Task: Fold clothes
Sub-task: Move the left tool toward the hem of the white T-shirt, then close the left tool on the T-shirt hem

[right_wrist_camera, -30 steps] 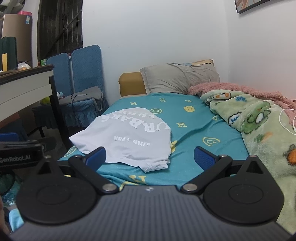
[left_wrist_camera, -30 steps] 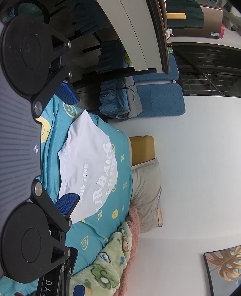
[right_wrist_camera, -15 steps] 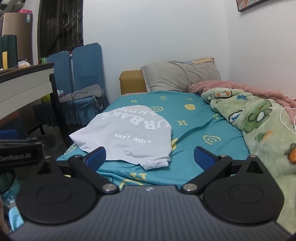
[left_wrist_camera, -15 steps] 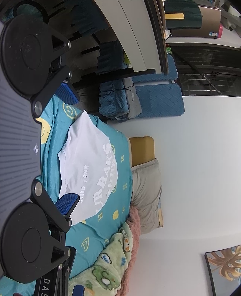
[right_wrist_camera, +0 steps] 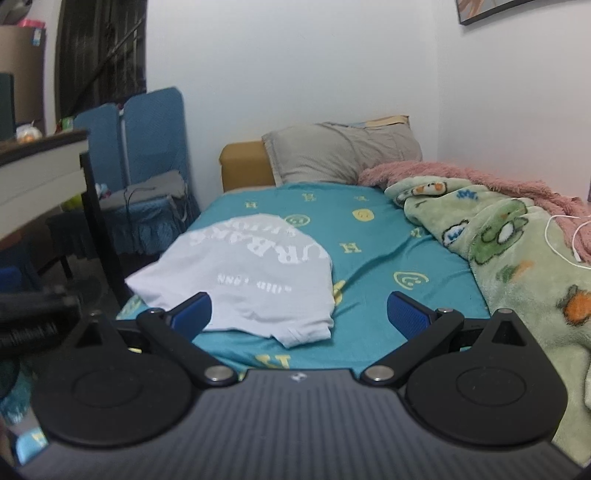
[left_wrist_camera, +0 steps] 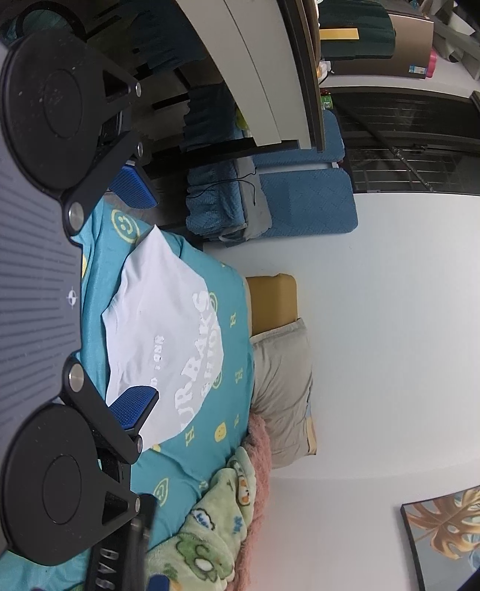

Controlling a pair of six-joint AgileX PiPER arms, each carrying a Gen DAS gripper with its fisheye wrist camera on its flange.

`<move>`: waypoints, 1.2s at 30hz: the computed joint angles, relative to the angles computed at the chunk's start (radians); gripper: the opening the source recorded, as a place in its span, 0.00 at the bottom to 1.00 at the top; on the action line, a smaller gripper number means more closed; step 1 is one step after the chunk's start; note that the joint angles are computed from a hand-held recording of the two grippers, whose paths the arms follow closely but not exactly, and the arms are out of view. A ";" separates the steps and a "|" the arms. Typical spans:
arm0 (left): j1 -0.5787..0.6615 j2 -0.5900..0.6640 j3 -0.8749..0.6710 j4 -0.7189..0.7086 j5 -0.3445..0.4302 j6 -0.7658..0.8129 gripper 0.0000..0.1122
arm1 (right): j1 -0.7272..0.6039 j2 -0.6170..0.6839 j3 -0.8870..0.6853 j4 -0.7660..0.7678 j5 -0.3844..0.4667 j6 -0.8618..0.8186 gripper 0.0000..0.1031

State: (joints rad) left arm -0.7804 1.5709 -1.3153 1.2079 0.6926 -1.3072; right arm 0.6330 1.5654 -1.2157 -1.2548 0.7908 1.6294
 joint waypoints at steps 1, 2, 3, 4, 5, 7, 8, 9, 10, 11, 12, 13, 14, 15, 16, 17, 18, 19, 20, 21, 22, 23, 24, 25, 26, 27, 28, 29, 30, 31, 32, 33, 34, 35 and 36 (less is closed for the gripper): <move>0.006 -0.002 0.002 0.006 0.001 -0.006 0.92 | 0.009 0.014 -0.030 0.004 0.027 0.007 1.00; 0.012 -0.004 0.004 0.012 0.001 -0.012 0.92 | 0.009 0.027 -0.066 0.013 0.042 0.008 1.00; 0.019 -0.009 0.010 0.019 -0.002 -0.026 0.92 | 0.007 0.040 -0.105 0.019 0.055 0.009 1.00; 0.026 -0.016 0.018 0.025 -0.006 -0.042 0.92 | 0.008 0.053 -0.145 0.020 0.067 0.008 1.00; 0.034 -0.021 0.024 0.030 -0.009 -0.053 0.92 | 0.011 0.066 -0.186 0.021 0.081 0.001 1.00; 0.051 -0.030 0.035 0.032 -0.012 -0.066 0.92 | 0.011 0.086 -0.267 0.019 0.095 -0.028 1.00; 0.059 -0.033 0.037 0.025 -0.014 -0.063 0.92 | 0.011 0.091 -0.299 0.010 0.096 -0.038 1.00; 0.068 -0.035 0.038 0.012 -0.017 -0.057 0.92 | 0.010 0.090 -0.316 -0.008 0.088 -0.043 1.00; 0.077 -0.037 0.038 -0.001 -0.020 -0.049 0.92 | 0.006 0.087 -0.326 -0.023 0.075 -0.049 1.00; 0.084 -0.036 0.036 -0.016 -0.018 -0.040 0.92 | -0.010 0.073 -0.314 -0.028 0.049 -0.052 1.00; 0.091 -0.033 0.033 -0.029 -0.018 -0.032 0.92 | -0.027 0.059 -0.303 -0.033 0.021 -0.056 1.00; 0.098 -0.031 0.032 -0.039 -0.024 -0.022 0.92 | -0.044 0.046 -0.292 -0.037 -0.006 -0.060 1.00; 0.102 -0.024 0.028 -0.044 -0.030 -0.011 0.92 | -0.061 0.033 -0.283 -0.041 -0.034 -0.065 1.00; 0.105 -0.016 0.022 -0.048 -0.034 0.000 0.92 | -0.078 0.020 -0.269 -0.050 -0.060 -0.065 1.00; 0.106 -0.002 0.011 -0.050 -0.035 0.016 0.92 | -0.091 0.003 -0.237 -0.077 -0.077 -0.049 1.00; 0.107 0.017 -0.005 -0.054 -0.038 0.039 0.92 | -0.110 -0.014 -0.201 -0.106 -0.099 -0.026 1.00; 0.109 0.043 -0.026 -0.066 -0.050 0.071 0.92 | -0.130 -0.031 -0.160 -0.136 -0.126 0.010 1.00; 0.112 0.070 -0.050 -0.082 -0.063 0.108 0.92 | -0.149 -0.047 -0.118 -0.168 -0.154 0.056 1.00; 0.118 0.102 -0.081 -0.110 -0.075 0.164 0.92 | -0.168 -0.060 -0.077 -0.206 -0.180 0.108 1.00; 0.124 0.144 -0.123 -0.150 -0.076 0.229 0.92 | -0.186 -0.066 -0.039 -0.256 -0.200 0.173 1.00; 0.133 0.188 -0.170 -0.198 -0.068 0.296 0.92 | -0.204 -0.071 -0.006 -0.293 -0.219 0.221 1.00; 0.146 0.235 -0.216 -0.247 -0.069 0.367 0.92 | -0.219 -0.071 0.017 -0.296 -0.243 0.229 1.00; 0.161 0.283 -0.264 -0.298 -0.070 0.443 0.92 | -0.235 -0.069 0.035 -0.291 -0.270 0.227 1.00; 0.173 0.335 -0.320 -0.344 -0.064 0.520 0.92 | -0.254 -0.058 0.043 -0.273 -0.308 0.212 1.00; 0.186 0.389 -0.377 -0.383 -0.057 0.592 0.91 | -0.272 -0.046 0.049 -0.247 -0.343 0.191 1.00; 0.198 0.442 -0.433 -0.417 -0.055 0.659 0.91 | -0.288 -0.029 0.048 -0.198 -0.371 0.159 1.00; 0.213 0.496 -0.490 -0.454 -0.061 0.727 0.91 | -0.300 -0.009 0.044 -0.146 -0.394 0.127 1.00; 0.227 0.551 -0.548 -0.495 -0.068 0.801 0.89 | -0.314 0.010 0.046 -0.123 -0.420 0.122 1.00; 0.239 0.605 -0.608 -0.532 -0.068 0.871 0.87 | -0.328 0.030 0.046 -0.097 -0.446 0.112 1.00; 0.249 0.657 -0.672 -0.573 -0.054 0.951 0.85 | -0.340 0.050 0.046 -0.075 -0.469 0.102 1.00; 0.255 0.692 -0.710 -0.601 -0.052 1.015 0.81 | -0.350 0.072 0.044 -0.073 -0.480 0.100 1.00; 0.261 0.722 -0.741 -0.625 -0.055 1.074 0.79 | -0.359 0.094 0.040 -0.073 -0.491 0.100 1.00; 0.266 0.753 -0.774 -0.651 -0.056 1.135 0.79 | -0.366 0.118 0.032 -0.080 -0.497 0.103 1.00; 0.269 0.781 -0.803 -0.672 -0.053 1.174 0.79 | -0.372 0.142 0.024 -0.087 -0.504 0.106 1.00; 0.272 0.807 -0.831 -0.691 -0.049 1.206 0.77 | -0.378 0.167 0.015 -0.097 -0.508 0.113 1.00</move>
